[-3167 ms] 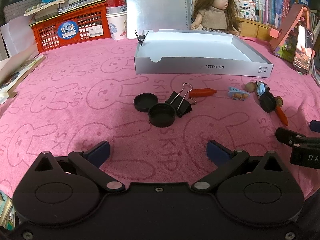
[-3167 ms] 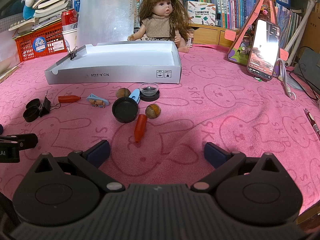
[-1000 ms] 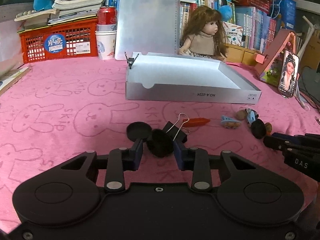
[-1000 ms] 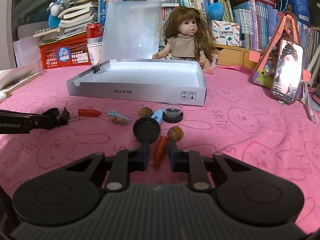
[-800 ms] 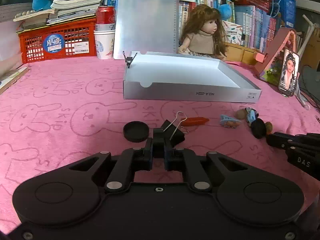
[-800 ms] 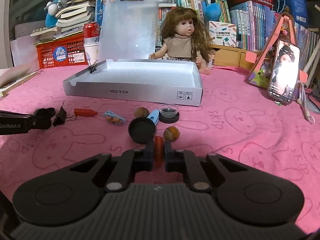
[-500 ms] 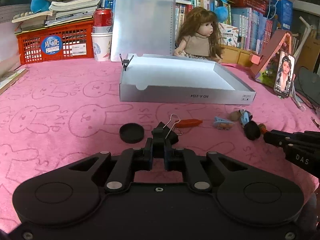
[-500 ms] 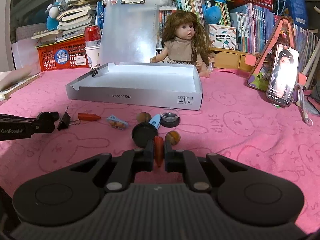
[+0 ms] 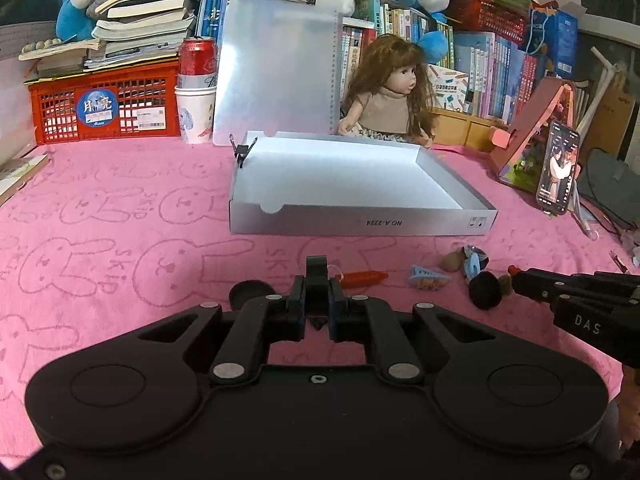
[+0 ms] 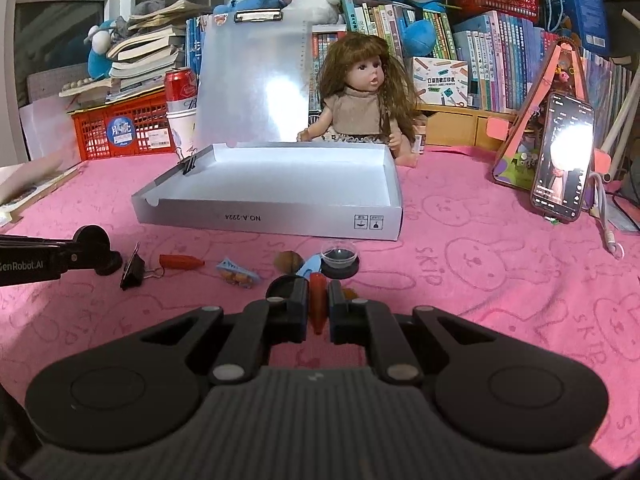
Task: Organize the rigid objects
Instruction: 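Carry the black lid with the left tool while the right tool carries the carrot into the white box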
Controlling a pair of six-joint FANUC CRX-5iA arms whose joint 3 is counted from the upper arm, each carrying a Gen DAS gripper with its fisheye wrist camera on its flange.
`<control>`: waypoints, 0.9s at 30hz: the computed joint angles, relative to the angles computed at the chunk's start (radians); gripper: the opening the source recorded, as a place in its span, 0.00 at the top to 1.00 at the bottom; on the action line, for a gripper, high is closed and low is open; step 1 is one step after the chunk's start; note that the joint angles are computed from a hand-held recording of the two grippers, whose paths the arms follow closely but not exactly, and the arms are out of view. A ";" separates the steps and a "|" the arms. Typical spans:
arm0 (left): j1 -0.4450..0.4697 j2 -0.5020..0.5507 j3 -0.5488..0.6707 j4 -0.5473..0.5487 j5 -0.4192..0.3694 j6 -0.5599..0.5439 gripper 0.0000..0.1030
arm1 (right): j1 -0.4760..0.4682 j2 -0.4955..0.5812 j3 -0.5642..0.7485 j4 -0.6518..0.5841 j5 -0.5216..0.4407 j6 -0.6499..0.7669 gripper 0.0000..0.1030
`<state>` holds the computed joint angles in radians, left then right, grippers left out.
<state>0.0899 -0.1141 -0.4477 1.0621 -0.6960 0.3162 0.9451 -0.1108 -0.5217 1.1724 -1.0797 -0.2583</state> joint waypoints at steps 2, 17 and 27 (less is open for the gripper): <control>-0.004 0.006 0.011 -0.003 -0.001 0.006 0.91 | -0.006 0.000 0.005 -0.002 0.004 0.002 0.88; -0.050 0.136 0.201 -0.122 -0.033 0.181 0.91 | -0.129 0.031 0.093 -0.065 0.104 0.026 0.88; -0.091 0.239 0.359 -0.198 -0.051 0.307 0.91 | -0.208 0.077 0.172 -0.101 0.157 0.069 0.88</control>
